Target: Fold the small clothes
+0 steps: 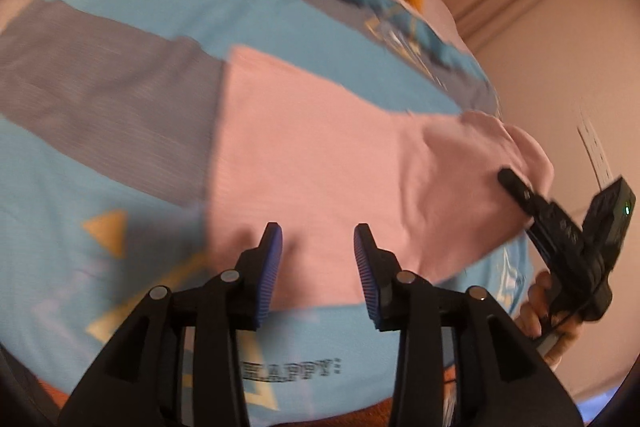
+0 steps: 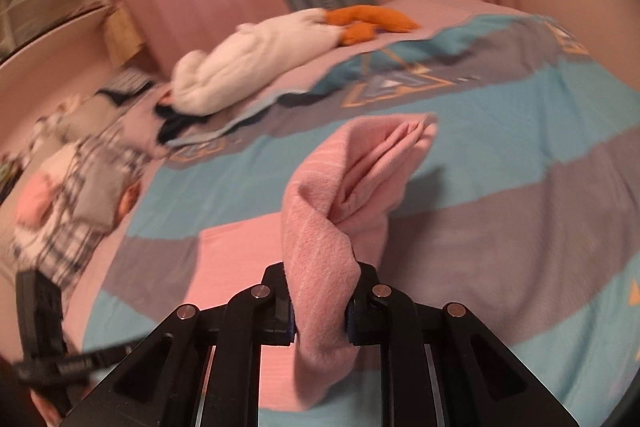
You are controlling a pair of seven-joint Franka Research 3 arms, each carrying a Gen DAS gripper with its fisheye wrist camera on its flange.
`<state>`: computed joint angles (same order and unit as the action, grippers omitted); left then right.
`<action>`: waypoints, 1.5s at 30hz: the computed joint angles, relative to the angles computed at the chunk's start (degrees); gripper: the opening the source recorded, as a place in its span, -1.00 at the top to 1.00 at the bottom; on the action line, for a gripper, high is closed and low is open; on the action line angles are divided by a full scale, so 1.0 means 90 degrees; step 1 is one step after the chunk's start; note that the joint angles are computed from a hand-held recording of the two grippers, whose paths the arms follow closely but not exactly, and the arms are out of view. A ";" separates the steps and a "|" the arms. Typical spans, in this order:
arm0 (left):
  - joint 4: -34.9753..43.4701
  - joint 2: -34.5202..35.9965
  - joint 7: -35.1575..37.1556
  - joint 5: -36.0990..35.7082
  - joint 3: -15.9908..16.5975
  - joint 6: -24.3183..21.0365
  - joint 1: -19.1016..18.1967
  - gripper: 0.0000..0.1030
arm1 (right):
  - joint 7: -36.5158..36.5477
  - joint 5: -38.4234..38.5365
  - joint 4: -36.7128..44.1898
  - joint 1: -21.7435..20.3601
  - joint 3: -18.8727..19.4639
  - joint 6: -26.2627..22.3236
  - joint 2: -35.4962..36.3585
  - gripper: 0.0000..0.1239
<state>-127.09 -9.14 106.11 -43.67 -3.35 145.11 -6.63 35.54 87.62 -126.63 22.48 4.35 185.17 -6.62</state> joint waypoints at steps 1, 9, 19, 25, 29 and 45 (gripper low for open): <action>-0.0073 -0.0076 -0.0067 0.0015 0.0026 0.0096 0.0049 0.27 | -0.0096 -0.0041 0.0069 0.0030 0.0027 -0.0055 0.0046 0.70; -0.0365 -0.0310 -0.0378 0.0080 0.0240 0.0309 0.0149 0.26 | 0.0995 -0.1905 0.0149 0.0141 0.0171 -0.0496 0.0359 0.70; -0.0350 -0.0269 -0.0513 0.0205 0.0310 0.0170 0.0229 0.26 | 0.3113 -0.4673 0.0210 0.0046 0.0277 -0.1438 0.0872 0.70; -0.0258 -0.0190 -0.0333 0.0045 0.0306 0.0075 0.0211 0.14 | 0.3944 -0.5698 0.0230 -0.0058 0.0304 -0.1724 0.1009 0.70; -0.0062 -0.0058 -0.0006 -0.0284 0.0324 -0.0177 0.0198 -0.06 | 0.3899 -0.5695 0.0167 -0.0103 0.0342 -0.1770 0.0909 0.61; 0.1318 0.1170 0.0644 -0.0994 -0.0202 -0.1536 0.0622 -0.38 | 0.3274 -0.4934 -0.1039 -0.0159 0.0046 -0.2001 -0.0310 0.02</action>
